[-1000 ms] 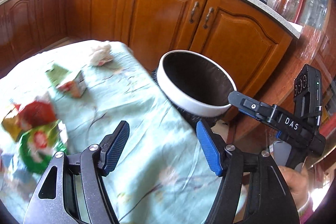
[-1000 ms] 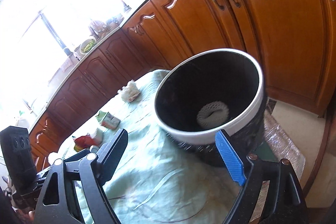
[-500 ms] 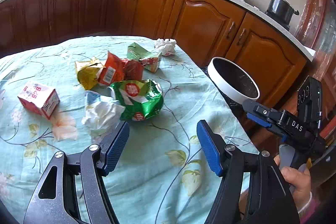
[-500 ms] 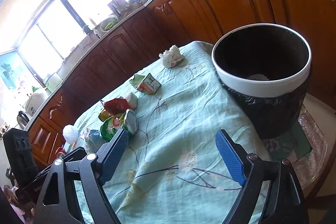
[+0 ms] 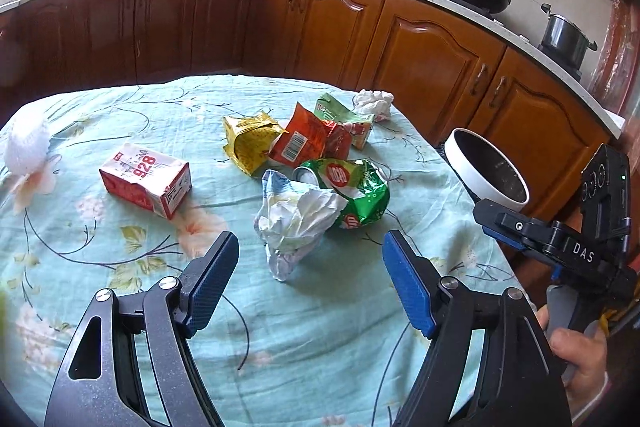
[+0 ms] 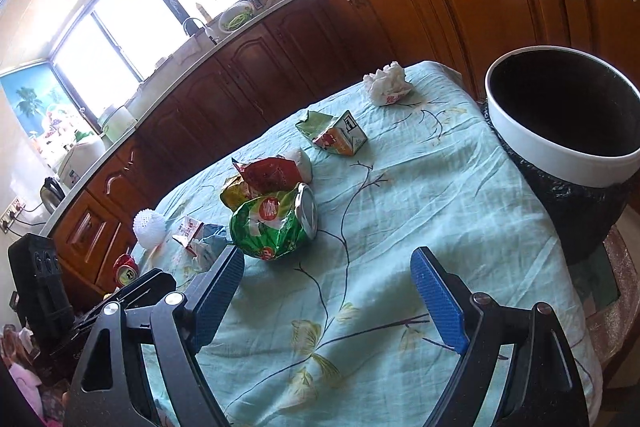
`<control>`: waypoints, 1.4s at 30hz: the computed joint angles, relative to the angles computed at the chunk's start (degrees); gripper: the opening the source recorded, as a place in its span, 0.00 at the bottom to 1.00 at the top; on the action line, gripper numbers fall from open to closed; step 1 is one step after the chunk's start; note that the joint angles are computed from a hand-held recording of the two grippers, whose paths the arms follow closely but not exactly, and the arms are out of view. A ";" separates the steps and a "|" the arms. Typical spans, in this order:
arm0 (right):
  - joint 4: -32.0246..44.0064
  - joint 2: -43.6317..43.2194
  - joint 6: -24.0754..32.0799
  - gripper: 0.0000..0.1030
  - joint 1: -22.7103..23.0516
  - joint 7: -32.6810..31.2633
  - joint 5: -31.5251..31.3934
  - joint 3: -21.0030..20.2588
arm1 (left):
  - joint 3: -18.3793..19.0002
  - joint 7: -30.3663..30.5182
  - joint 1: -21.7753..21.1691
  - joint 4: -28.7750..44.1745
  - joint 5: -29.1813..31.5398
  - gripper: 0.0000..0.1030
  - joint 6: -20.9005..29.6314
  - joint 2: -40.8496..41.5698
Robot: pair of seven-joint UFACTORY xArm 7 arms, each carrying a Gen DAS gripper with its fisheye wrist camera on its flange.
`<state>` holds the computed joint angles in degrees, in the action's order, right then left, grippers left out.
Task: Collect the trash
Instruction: 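Move both open tools back over the remaining trash on the table, then grasp the green can with the right tool while the left tool grasps crumpled white plastic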
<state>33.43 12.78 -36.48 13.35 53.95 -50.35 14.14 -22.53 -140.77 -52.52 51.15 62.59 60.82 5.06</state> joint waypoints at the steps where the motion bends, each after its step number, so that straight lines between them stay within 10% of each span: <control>1: 0.46 0.31 0.16 0.85 0.11 0.15 -0.08 0.16 | 0.03 -0.10 0.08 -0.46 -0.23 0.74 -0.23 -0.35; 23: 16.36 13.40 8.26 0.83 -3.05 7.66 -8.28 8.16 | 2.50 0.18 4.49 -3.31 0.84 0.74 -9.53 0.35; 30: 23.44 20.25 16.66 0.45 -9.66 10.40 -15.41 17.13 | 3.97 -2.73 6.49 -4.92 4.23 0.69 -14.46 0.74; 33: 24.96 23.88 19.58 0.16 -13.90 9.63 -17.84 22.47 | 4.55 -3.53 7.60 -5.61 6.45 0.43 -17.89 0.92; 34: 24.54 23.65 18.65 0.15 -13.50 8.49 -16.74 22.12 | 4.62 -3.43 7.81 -5.60 6.75 0.30 -18.58 1.07; 42: 16.16 14.62 11.47 0.10 -10.43 0.14 -5.99 16.88 | 3.93 -2.19 7.36 -5.06 7.05 0.23 -17.00 0.27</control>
<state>49.59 27.40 -25.01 2.92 54.09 -56.34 31.02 -18.60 -142.96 -45.15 46.09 69.63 43.82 5.33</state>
